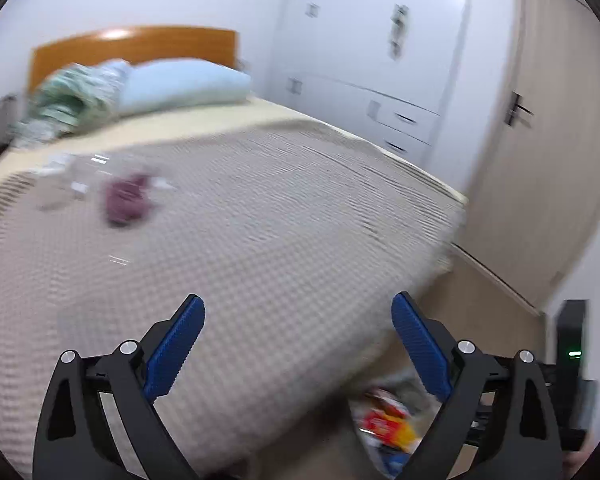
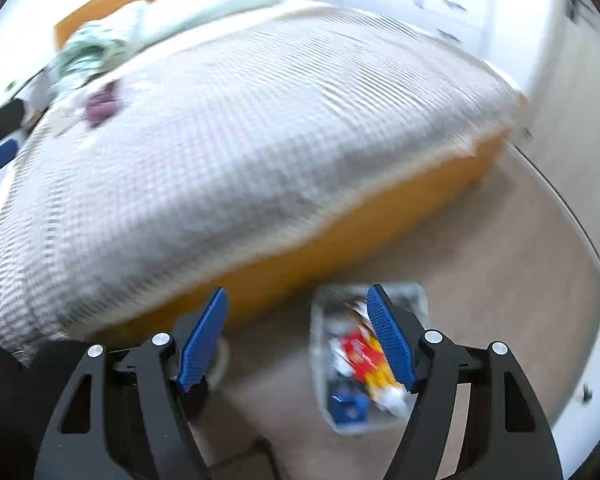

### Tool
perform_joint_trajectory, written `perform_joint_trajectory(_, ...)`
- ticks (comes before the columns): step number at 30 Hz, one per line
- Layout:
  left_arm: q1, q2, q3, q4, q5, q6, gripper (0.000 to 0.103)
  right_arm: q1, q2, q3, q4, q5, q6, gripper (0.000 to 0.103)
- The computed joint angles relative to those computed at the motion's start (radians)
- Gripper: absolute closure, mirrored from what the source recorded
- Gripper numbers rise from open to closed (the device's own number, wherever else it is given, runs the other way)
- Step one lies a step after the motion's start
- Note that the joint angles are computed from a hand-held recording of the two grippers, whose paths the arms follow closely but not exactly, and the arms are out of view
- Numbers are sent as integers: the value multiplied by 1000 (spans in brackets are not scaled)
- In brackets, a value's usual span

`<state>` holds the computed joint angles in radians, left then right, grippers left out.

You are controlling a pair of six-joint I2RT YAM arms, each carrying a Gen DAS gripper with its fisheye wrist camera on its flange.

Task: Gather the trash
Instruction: 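Move both tools back over the bed toward the purple cloth, then grasp the purple cloth with the right tool while the left tool grasps the clear bottle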

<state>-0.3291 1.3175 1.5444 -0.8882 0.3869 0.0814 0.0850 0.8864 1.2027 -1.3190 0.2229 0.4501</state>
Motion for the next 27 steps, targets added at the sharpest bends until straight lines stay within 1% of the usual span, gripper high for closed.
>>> perform_joint_trajectory(2, 121, 48, 29, -1, 42, 59, 11, 151, 109, 59, 50, 62, 76, 34)
perform_joint_trajectory(4, 240, 115, 64, -9, 78, 99, 11, 242, 219, 119, 106, 100, 108, 34)
perform_joint_trajectory(6, 333, 162, 69, 30, 105, 86, 11, 307, 324, 179, 154, 127, 121, 34)
perform_joint_trajectory(8, 410, 232, 121, 33, 131, 77, 11, 340, 447, 259, 196, 135, 103, 34)
perform_joint_trajectory(9, 446, 283, 179, 5, 155, 86, 11, 342, 496, 297, 208, 142, 96, 34)
perform_joint_trajectory(10, 484, 335, 246, -44, 187, 107, 11, 341, 540, 333, 218, 149, 100, 34)
perform_joint_trajectory(11, 502, 382, 301, -69, 198, 114, 11, 334, 594, 377, 236, 142, 108, 34)
perform_joint_trajectory(12, 532, 417, 326, -43, 194, 94, 11, 331, 623, 403, 249, 130, 116, 34)
perform_joint_trajectory(14, 558, 452, 335, -2, 168, 67, 11, 315, 724, 487, 303, 98, 137, 34)
perform_joint_trajectory(15, 573, 486, 360, -5, 154, 61, 11, 312, 777, 535, 320, 94, 146, 34)
perform_joint_trajectory(18, 596, 612, 499, -70, 102, 26, 11, 306, 935, 681, 352, 75, 157, 34)
perform_joint_trajectory(19, 599, 657, 562, -112, 77, 7, 11, 303, 972, 715, 359, 75, 151, 34)
perform_joint_trajectory(21, 598, 720, 648, -174, 76, -15, 11, 291, 1079, 839, 353, 91, 140, 34)
perform_joint_trajectory(22, 593, 735, 662, -178, 76, -20, 11, 274, 1127, 895, 360, 90, 144, 34)
perform_joint_trajectory(23, 589, 744, 673, -180, 74, -20, 11, 249, 1165, 944, 371, 68, 153, 34)
perform_joint_trajectory(25, 581, 736, 652, -148, 65, -5, 11, 203, 1206, 1004, 400, 2, 150, 34)
perform_joint_trajectory(26, 578, 726, 631, -129, 63, 3, 11, 181, 1252, 1083, 384, -26, 142, 34)
perform_joint_trajectory(27, 575, 726, 625, -116, 62, 12, 11, 145, 1324, 1208, 361, -60, 131, 34)
